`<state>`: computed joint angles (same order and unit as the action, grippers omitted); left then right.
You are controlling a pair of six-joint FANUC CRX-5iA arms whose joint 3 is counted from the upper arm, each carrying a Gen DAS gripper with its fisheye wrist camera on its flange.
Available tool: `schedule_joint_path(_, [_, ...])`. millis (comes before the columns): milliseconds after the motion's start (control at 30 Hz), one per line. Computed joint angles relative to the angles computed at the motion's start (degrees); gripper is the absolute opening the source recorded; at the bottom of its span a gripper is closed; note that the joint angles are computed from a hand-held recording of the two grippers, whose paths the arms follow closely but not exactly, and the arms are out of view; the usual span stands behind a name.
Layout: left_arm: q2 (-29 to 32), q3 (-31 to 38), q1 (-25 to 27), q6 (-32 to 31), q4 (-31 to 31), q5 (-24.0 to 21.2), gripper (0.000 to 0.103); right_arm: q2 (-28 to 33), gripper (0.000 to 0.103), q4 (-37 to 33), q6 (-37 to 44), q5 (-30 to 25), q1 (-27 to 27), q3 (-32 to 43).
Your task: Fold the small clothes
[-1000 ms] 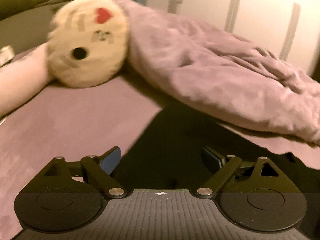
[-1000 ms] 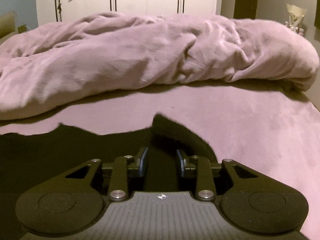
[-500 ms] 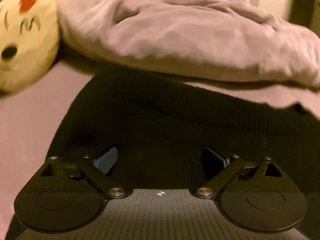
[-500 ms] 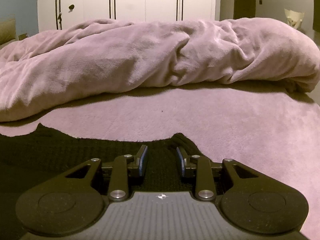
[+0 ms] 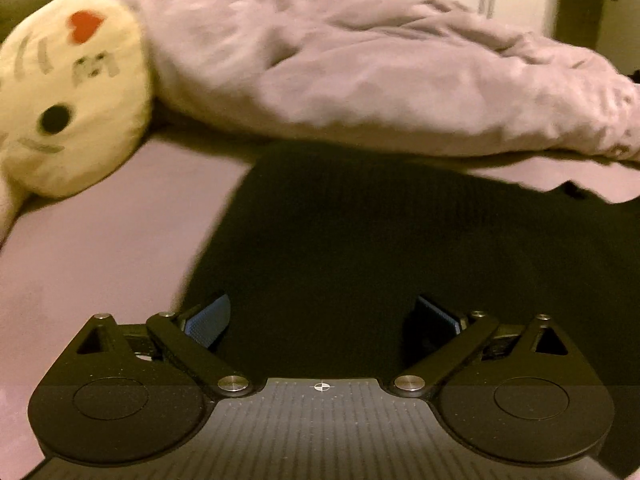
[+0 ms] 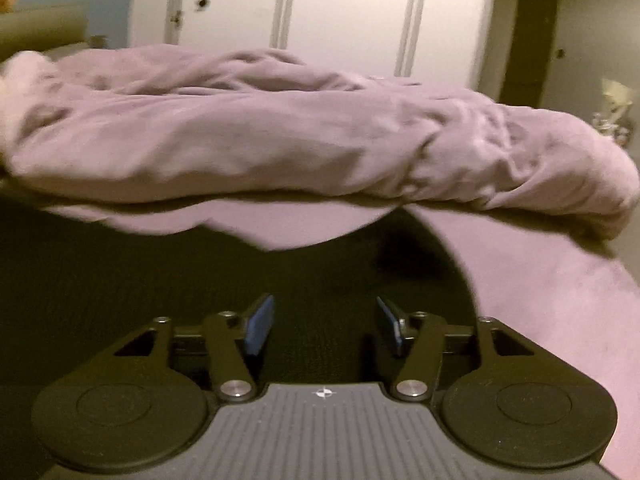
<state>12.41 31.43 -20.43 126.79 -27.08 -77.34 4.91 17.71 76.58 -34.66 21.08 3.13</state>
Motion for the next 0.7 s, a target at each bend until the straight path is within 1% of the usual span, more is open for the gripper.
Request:
schedule_joint_path(33, [-0.76, -0.71, 0.31, 1.15, -0.23, -0.97, 0.102, -1.59, 0.057, -1.27, 0.39, -1.04, 0.78, -1.38])
schedule_joint_path(67, [-1.78, -1.98, 1.07, 2.53, 0.28, -1.42, 0.102, -2.56, 0.057, -1.03, -0.16, -1.63, 1.38, -2.80])
schedule_joint_path(133, [-3.34, -4.12, 3.70, 5.46, 3.31, -3.19, 0.102, -3.55, 0.068, 2.15, -3.51, 0.20, 1.60, -5.94])
schedule_joint_path(167, [-4.73, -6.20, 5.58, 6.68, 6.05, -2.29, 0.102, -3.25, 0.081, 2.86, -5.72, 0.17, 1.15, -5.90])
schedule_joint_path(200, [-6.99, -9.73, 8.11, 7.53, 10.20, 0.58, 0.102, -2.32, 0.085, 2.39, -7.32, -1.51, 0.70, -4.29])
schedule_joint_path(233, [-9.05, -13.13, 10.76, 7.89, 14.90, 3.35, 0.102, -1.22, 0.085, 0.62, -8.62, -4.22, -0.02, -1.63])
schedule_joint_path(267, [-10.74, -16.15, 13.02, 7.58, 19.12, 5.79, 0.101, -0.77, 0.085, 0.85, -10.71, -5.95, -0.27, -0.29])
schedule_joint_path(300, [-12.22, -19.07, 15.05, 6.34, 23.26, 8.17, 0.101, -0.95, 0.082, 3.54, -13.54, -6.99, 0.03, -0.48])
schedule_joint_path(333, [-13.53, -21.95, 16.69, 4.38, 27.19, 10.70, 0.101, -1.20, 0.079, 6.15, -15.54, -8.31, 0.45, -0.81])
schedule_joint_path(367, [-14.49, -24.41, 18.03, 1.89, 30.85, 12.97, 0.101, -1.79, 0.076, 6.60, -15.94, -9.73, 0.74, -0.89])
schedule_joint_path(400, [-15.04, -26.42, 19.19, -0.89, 34.44, 14.67, 0.101, -2.74, 0.076, 4.85, -15.31, -10.81, 0.80, -0.79])
schedule_joint_path(467, [-15.15, -29.40, 21.02, -6.69, 41.24, 16.90, 0.101, -6.02, 0.076, 1.23, -15.77, -12.63, 1.61, -2.03])
schedule_joint_path(533, [-14.60, -29.76, 21.75, -9.11, 43.41, 17.35, 0.100, -10.08, 0.076, -0.44, -17.20, -13.79, 3.60, -4.89])
schedule_joint_path(567, [-14.74, -30.78, 22.24, -10.82, 45.59, 18.54, 0.097, -11.91, 0.076, -0.76, -18.25, -13.92, 4.79, -6.49])
schedule_joint_path(633, [-14.43, -31.94, 23.61, -14.60, 50.30, 19.15, 0.078, -14.66, 0.076, -0.91, -20.36, -14.13, 7.05, -9.17])
schedule_joint_path(667, [-14.15, -32.04, 24.18, -16.18, 51.89, 18.73, 0.072, -15.46, 0.076, -0.17, -22.22, -14.17, 8.33, -10.39])
schedule_joint_path(700, [-13.91, -32.73, 24.91, -18.70, 54.61, 18.28, 0.057, -15.96, 0.076, 0.72, -24.51, -14.13, 9.58, -11.51])
